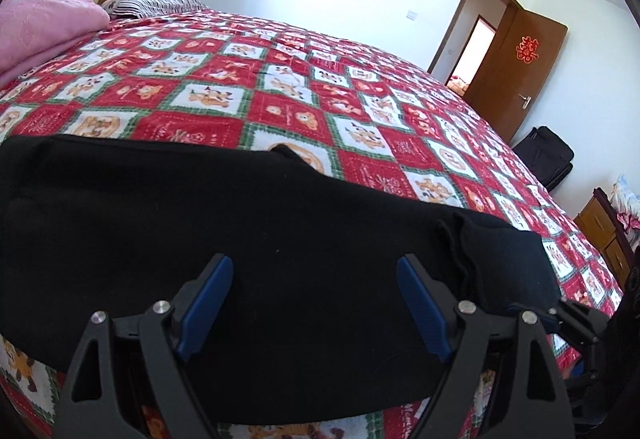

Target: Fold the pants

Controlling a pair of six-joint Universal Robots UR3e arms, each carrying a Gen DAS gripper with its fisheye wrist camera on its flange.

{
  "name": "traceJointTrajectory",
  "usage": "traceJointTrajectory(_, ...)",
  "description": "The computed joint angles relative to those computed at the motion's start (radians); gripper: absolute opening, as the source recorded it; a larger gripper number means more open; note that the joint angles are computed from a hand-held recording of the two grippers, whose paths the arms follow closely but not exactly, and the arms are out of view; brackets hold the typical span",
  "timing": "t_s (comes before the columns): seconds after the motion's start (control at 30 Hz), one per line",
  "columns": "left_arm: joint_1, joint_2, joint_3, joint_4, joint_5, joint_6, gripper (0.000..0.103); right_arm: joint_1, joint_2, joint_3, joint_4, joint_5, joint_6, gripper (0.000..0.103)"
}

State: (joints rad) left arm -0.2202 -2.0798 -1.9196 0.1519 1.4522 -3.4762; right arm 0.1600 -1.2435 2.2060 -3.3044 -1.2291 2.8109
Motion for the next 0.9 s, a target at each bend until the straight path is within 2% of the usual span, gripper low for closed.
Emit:
traceJointTrajectory(0.1, 0.014, 0.016, -0.019, 0.003, -0.015, -0.001, 0.087, 0.031, 0.043, -0.029, -0.018, -0.034, -0.012, 0.034)
traceJointTrajectory(0.17, 0.025, 0.023, -0.031, 0.007, -0.024, -0.002, 0.087, 0.032, 0.044, -0.032, -0.017, -0.035, -0.01, 0.013)
traceJointTrajectory(0.2, 0.031, 0.026, -0.039, 0.011, -0.031, -0.004, 0.087, 0.028, 0.03, -0.022, -0.016, -0.026, -0.013, 0.006)
traceJointTrajectory(0.33, 0.038, 0.027, -0.047, 0.017, -0.038, 0.0, 0.087, 0.034, -0.025, 0.011, -0.003, -0.022, -0.034, 0.005)
traceJointTrajectory(0.53, 0.048, 0.042, -0.052, -0.001, -0.034, 0.025, 0.087, 0.05, 0.031, 0.004, -0.027, -0.042, -0.044, 0.006)
traceJointTrajectory(0.6, 0.065, 0.07, -0.062, -0.017, -0.01, 0.053, 0.087, 0.03, 0.014, -0.001, 0.005, -0.006, -0.028, 0.017)
traceJointTrajectory(0.63, 0.076, 0.084, -0.067, -0.027, -0.001, 0.067, 0.089, 0.025, 0.01, 0.001, 0.009, 0.004, -0.029, 0.046)
traceJointTrajectory(0.67, 0.092, 0.1, -0.075, -0.035, 0.005, 0.082, 0.09, 0.02, 0.0, 0.007, 0.017, 0.013, -0.029, 0.072)
traceJointTrajectory(0.77, 0.171, 0.167, -0.132, -0.034, 0.018, 0.14, 0.092, -0.031, -0.018, 0.043, -0.001, 0.122, -0.012, 0.073)
traceJointTrajectory(0.87, 0.273, 0.218, -0.196, -0.018, 0.049, 0.219, 0.093, -0.008, 0.015, -0.036, 0.112, 0.057, 0.022, 0.073)
traceJointTrajectory(0.9, 0.317, 0.232, -0.218, -0.014, 0.053, 0.24, 0.093, -0.009, 0.027, -0.034, 0.095, 0.059, 0.016, 0.073)
